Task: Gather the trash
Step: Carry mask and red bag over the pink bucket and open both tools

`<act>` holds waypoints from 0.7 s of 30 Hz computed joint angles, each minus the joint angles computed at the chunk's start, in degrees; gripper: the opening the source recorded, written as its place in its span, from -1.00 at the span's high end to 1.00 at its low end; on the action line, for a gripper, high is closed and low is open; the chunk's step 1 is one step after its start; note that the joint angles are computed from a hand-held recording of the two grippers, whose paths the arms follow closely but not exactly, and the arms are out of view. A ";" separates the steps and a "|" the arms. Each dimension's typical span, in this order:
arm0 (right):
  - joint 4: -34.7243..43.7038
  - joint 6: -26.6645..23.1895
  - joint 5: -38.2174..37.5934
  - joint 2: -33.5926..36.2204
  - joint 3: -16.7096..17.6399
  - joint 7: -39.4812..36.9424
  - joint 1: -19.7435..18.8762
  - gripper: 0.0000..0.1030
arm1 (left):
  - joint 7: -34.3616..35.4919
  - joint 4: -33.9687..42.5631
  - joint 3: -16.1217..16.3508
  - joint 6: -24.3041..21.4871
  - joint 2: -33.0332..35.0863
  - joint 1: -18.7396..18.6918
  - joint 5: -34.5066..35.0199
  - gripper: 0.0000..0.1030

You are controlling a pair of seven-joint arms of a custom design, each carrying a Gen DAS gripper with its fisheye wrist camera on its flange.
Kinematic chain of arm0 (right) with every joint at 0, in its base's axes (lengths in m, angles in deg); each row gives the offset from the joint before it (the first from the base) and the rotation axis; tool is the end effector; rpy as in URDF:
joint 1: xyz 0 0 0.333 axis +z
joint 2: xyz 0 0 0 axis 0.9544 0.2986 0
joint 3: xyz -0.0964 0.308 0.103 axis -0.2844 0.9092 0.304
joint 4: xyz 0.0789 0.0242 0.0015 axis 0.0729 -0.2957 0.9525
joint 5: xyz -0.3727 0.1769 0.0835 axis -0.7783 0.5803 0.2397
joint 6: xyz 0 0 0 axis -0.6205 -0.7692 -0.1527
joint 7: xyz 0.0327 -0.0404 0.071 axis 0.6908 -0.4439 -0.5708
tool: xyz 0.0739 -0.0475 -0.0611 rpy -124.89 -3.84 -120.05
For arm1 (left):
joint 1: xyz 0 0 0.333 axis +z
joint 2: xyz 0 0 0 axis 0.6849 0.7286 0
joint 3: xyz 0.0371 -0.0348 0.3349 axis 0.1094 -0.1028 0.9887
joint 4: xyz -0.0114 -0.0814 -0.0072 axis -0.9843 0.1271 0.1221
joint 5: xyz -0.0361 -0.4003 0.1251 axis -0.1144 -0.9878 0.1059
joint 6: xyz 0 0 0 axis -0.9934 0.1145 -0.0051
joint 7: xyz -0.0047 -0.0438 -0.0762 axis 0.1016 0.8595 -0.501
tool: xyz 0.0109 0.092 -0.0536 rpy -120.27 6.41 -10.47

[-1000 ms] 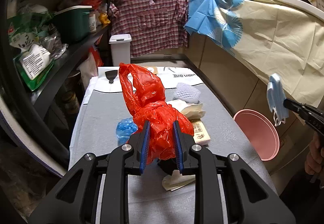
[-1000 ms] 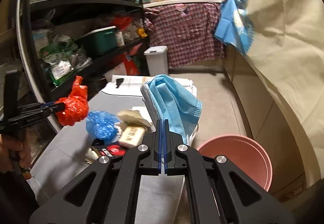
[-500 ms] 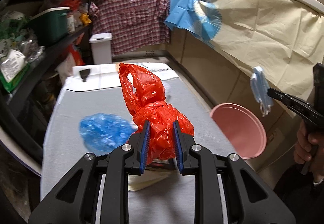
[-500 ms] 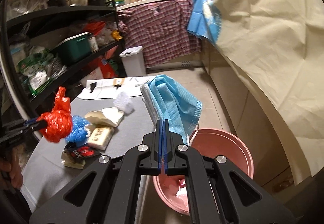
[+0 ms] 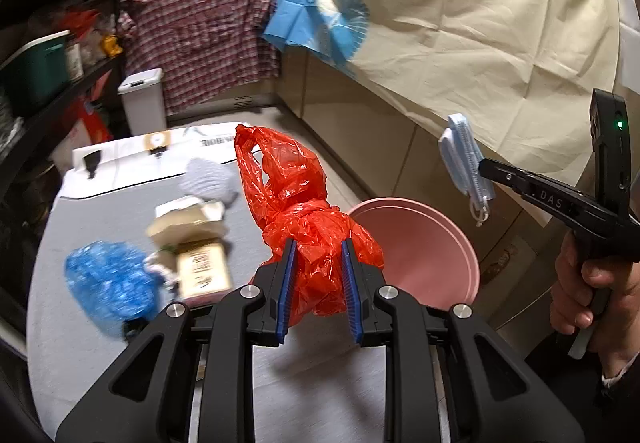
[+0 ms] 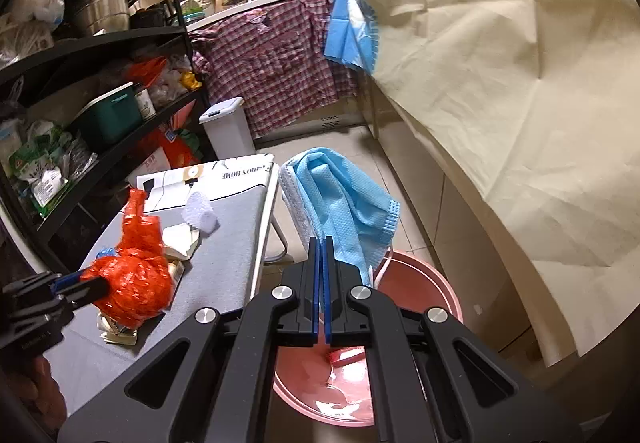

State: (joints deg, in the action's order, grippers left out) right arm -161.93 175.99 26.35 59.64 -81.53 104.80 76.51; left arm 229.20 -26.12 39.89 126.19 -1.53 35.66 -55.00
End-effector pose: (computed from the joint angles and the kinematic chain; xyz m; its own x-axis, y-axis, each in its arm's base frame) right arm 0.5282 0.1400 0.5422 -0.3979 -0.8990 -0.1828 -0.4512 0.3653 -0.8142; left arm 0.6292 -0.2287 0.5456 -0.7267 -0.6792 0.1025 -0.4853 0.4020 -0.7765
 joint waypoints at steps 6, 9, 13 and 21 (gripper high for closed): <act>-0.65 0.22 1.42 -0.41 -0.26 -1.42 -0.45 0.97 | -1.92 1.62 -1.11 -0.27 1.72 -1.28 1.18 0.57; -0.68 -0.15 1.59 -0.44 -0.29 -1.59 -0.66 0.97 | -2.74 2.37 -1.81 -0.16 2.67 -1.85 1.91 0.57; -1.02 -0.10 1.79 -0.61 -0.39 -1.17 -1.04 0.97 | -4.07 3.74 -2.52 -0.65 4.11 -2.34 3.56 0.57; -0.80 0.01 2.17 0.10 -0.51 -1.19 -1.20 0.97 | -5.60 5.76 -3.85 -1.42 6.64 -2.96 6.56 0.56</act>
State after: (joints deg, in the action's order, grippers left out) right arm -162.73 176.01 28.52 59.74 -82.04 103.61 75.31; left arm 223.60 -20.36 36.04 124.77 5.11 32.69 -48.44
